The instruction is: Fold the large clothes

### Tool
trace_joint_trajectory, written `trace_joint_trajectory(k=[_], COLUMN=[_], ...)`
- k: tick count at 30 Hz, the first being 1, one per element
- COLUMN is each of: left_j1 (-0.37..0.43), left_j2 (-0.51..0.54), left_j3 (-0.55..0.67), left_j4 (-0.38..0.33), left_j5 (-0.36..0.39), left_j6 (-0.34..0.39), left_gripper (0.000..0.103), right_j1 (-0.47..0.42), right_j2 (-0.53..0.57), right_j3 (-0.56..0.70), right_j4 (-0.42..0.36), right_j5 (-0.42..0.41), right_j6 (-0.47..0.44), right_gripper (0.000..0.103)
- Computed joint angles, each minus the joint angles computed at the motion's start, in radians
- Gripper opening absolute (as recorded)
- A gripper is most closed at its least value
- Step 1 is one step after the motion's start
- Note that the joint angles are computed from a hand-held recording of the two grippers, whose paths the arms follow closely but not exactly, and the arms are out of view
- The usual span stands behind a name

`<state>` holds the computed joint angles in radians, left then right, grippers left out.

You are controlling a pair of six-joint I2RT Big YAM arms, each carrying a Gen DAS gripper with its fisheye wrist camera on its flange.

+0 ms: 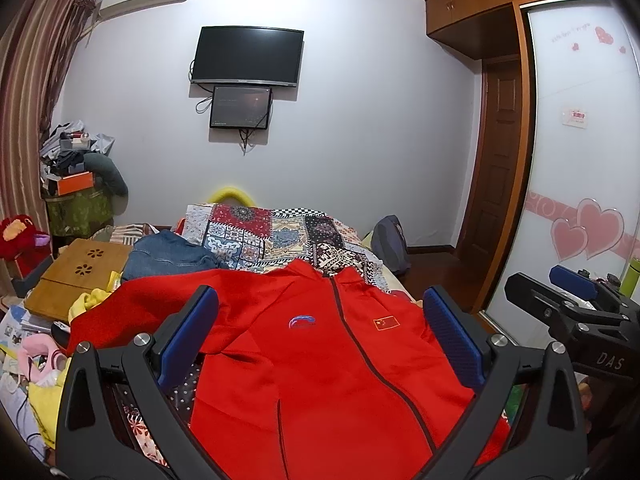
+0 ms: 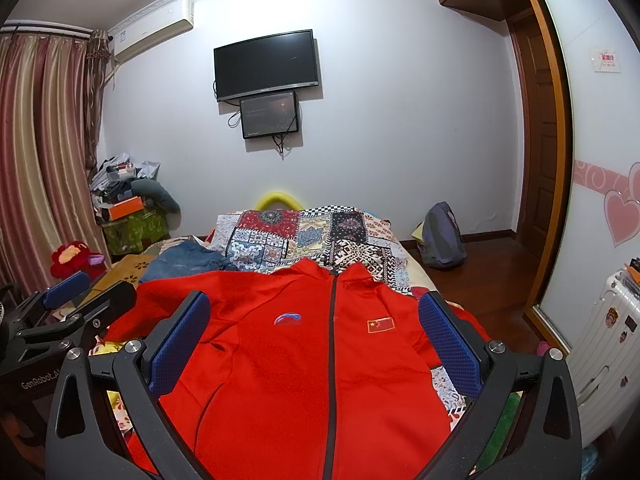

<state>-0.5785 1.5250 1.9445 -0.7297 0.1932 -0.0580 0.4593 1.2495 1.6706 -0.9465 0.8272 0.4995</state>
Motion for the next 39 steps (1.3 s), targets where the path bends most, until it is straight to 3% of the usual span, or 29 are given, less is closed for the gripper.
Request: trace_joint_trajectory(k=[26, 33, 39], left_j1=[0.012, 0.037, 0.094], left_j2=[0.036, 0.103, 0.224], left_j3=[0.035, 0.118, 0.275], left_j4=[-0.026, -0.036, -0.076], left_j5=[-0.004, -0.021, -0.060], left_j6=[-0.020, -0.014, -0.033], left_gripper=[0.103, 0.103, 0.103], right_j1=[-0.024, -0.061, -0.116], right_j2=[0.022, 0.051, 0.093], right_j3=[0.020, 0.038, 0.063], right_j4=[-0.026, -0.017, 0.013], right_j5=[-0.033, -0.073, -0.106], right_j6=[0.013, -0.017, -0.067], right_gripper=[0.103, 0.103, 0.103])
